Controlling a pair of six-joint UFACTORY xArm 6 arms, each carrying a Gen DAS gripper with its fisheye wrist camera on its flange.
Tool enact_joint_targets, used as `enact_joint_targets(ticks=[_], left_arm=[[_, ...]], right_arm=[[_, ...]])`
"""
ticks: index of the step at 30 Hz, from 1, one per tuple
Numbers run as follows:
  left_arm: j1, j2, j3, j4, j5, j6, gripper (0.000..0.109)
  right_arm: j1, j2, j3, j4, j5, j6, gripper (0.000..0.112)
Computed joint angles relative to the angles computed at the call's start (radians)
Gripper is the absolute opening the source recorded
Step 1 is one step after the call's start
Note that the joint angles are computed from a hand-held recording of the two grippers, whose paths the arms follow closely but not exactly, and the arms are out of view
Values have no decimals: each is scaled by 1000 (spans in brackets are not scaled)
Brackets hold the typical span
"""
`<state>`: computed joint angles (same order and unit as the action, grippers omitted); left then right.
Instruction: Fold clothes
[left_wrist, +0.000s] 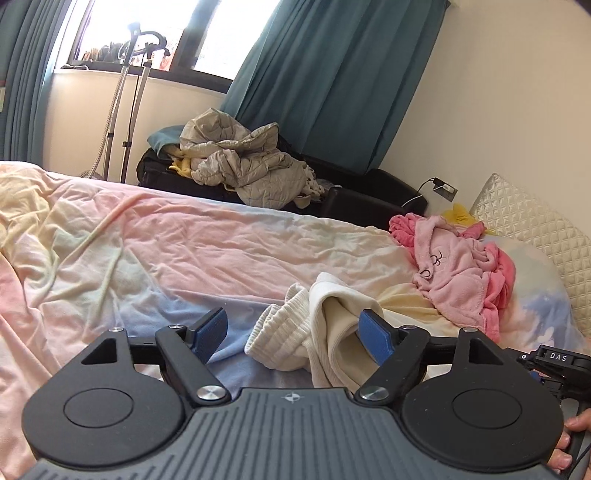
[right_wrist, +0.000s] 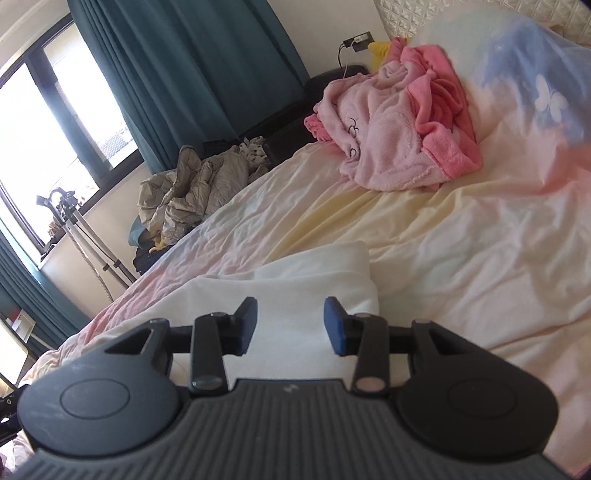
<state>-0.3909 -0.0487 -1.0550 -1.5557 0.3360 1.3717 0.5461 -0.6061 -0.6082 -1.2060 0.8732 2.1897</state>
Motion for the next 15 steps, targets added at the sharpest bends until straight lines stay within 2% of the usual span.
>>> enact_joint_targets(ticks=[4, 7, 9, 10, 15], left_arm=[[62, -96, 48, 8, -1, 44, 92], [118, -149, 70, 35, 6, 58, 94], [151, -173, 80, 25, -18, 107, 97], [164, -181, 83, 1, -42, 157, 101], [236, -198, 81, -160, -145, 441, 103]], right_arm=[[93, 100, -125, -36, 43, -59, 42], [144, 193, -228, -73, 41, -97, 42], [175, 262, -301, -97, 33, -119, 42], [188, 295, -337, -105, 30, -133, 42], [242, 483, -535, -158, 5, -216, 47]])
